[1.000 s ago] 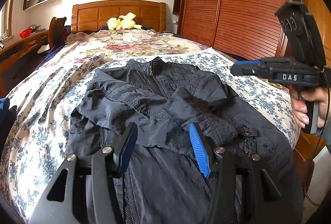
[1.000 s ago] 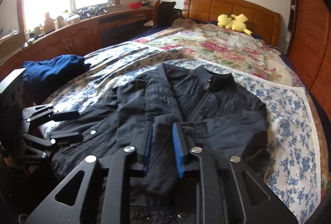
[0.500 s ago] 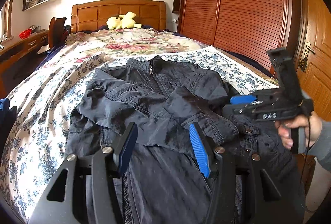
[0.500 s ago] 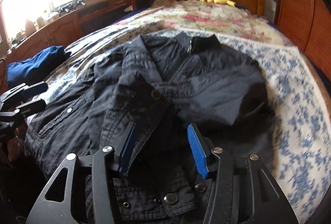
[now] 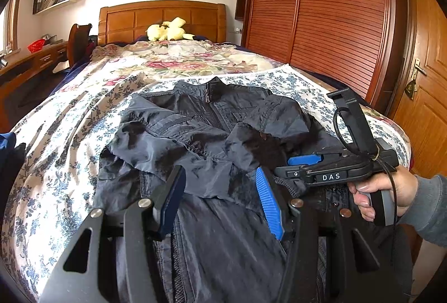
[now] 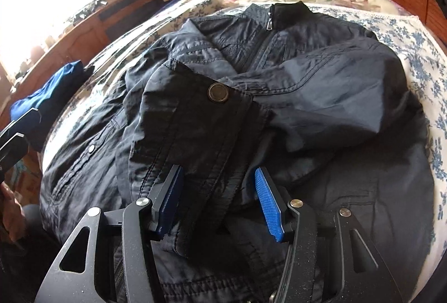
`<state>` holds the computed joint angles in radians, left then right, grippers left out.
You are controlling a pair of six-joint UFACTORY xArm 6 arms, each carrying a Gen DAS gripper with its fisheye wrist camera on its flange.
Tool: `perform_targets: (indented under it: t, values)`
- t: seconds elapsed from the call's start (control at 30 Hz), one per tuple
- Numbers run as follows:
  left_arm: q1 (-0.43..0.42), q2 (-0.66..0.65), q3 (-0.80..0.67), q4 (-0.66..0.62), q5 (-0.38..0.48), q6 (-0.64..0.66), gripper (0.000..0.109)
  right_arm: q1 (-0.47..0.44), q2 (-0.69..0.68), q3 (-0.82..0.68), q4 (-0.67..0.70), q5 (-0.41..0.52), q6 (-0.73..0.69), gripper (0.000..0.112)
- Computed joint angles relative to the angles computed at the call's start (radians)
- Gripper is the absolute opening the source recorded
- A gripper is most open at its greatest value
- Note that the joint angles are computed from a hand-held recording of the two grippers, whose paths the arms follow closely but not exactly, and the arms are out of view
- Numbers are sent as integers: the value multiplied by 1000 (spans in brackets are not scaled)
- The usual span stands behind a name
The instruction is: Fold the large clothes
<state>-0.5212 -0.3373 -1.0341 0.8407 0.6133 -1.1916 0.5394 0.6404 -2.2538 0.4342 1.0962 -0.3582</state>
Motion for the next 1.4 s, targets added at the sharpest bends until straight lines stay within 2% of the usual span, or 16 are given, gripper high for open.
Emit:
perform_targets:
  t: [0.03, 0.2, 0.3, 0.4, 0.67, 0.83, 0.9, 0.93, 0.97, 1.07, 1.2, 1.4]
  values:
    - [-1, -2, 1, 1, 3, -1, 51, 2, 1, -1, 1, 3, -2, 54]
    - [1, -16, 10, 5, 14, -5, 51, 9, 21, -44, 31, 54, -28, 30]
    - [2, -30, 19, 8, 24, -10, 51, 17, 14, -40, 60, 60, -58, 6]
    - [4, -47, 32, 15, 32, -19, 51, 34, -30, 17, 89, 25, -96, 3]
    - [8, -66, 48, 16, 44, -31, 51, 86, -149, 158, 159, -3, -203, 2]
    - [5, -67, 48, 19, 46, -32, 51, 99, -219, 250, 135, -95, -220, 3]
    - [5, -68, 47, 19, 47, -32, 51, 94, -231, 261, 132, -128, -217, 3]
    - [5, -68, 48, 19, 45, -32, 51, 88, -233, 259, 115, -140, -204, 11]
    - [6, -68, 48, 18, 44, -30, 51, 86, -228, 249, 96, -148, -188, 25]
    - [3, -65, 46, 18, 44, -28, 51, 66, -198, 207, 64, -157, -143, 53]
    - [1, -56, 39, 9, 47, -18, 52, 49, -116, 109, -9, -122, -63, 55]
    - [-3, -49, 33, 5, 50, -11, 51, 34, -14, -13, 1, -12, -13, 55]
